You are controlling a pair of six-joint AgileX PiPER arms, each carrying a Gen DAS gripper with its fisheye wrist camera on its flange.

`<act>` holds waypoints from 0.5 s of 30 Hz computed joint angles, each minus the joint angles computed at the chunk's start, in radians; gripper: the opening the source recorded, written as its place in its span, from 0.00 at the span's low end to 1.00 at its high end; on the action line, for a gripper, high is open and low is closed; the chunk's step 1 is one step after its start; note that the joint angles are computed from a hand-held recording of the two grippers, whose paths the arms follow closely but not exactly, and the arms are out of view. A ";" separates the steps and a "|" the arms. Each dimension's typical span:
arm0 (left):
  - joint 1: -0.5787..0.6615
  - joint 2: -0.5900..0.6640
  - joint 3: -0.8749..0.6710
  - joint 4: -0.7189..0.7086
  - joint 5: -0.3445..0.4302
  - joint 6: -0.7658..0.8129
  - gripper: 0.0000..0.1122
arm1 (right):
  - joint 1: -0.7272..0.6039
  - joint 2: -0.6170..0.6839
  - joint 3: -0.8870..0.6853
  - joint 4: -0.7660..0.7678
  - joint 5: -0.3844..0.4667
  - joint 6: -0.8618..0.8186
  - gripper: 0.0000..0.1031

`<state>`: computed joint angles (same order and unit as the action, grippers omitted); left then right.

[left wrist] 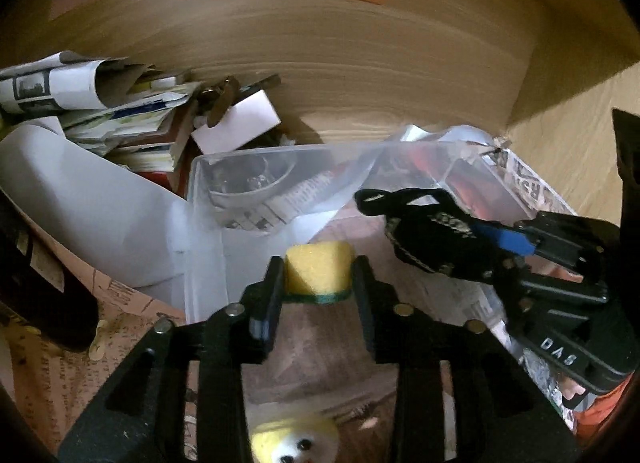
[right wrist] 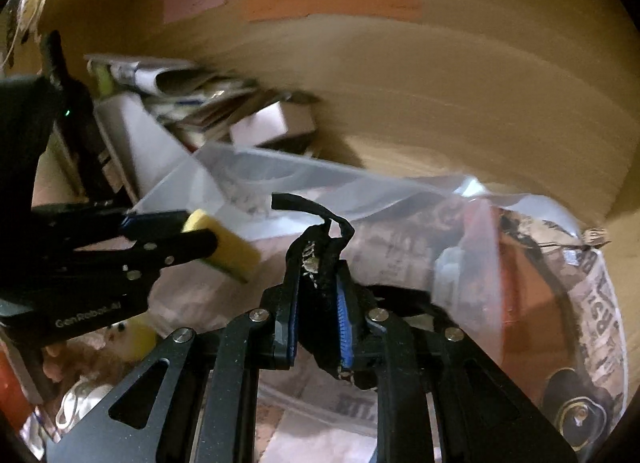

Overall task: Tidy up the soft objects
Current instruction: 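Carry sponge and eye mask into the clear box while both tools open to release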

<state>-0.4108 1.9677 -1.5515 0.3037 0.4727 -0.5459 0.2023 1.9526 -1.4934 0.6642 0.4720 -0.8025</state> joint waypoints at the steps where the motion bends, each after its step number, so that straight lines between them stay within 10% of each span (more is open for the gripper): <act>1: -0.005 -0.006 0.006 0.010 0.004 -0.014 0.45 | 0.003 -0.003 0.005 -0.007 0.000 -0.001 0.16; 15: -0.046 -0.208 0.197 0.306 -0.057 -0.317 0.67 | -0.029 -0.176 0.149 0.178 -0.089 -0.172 0.70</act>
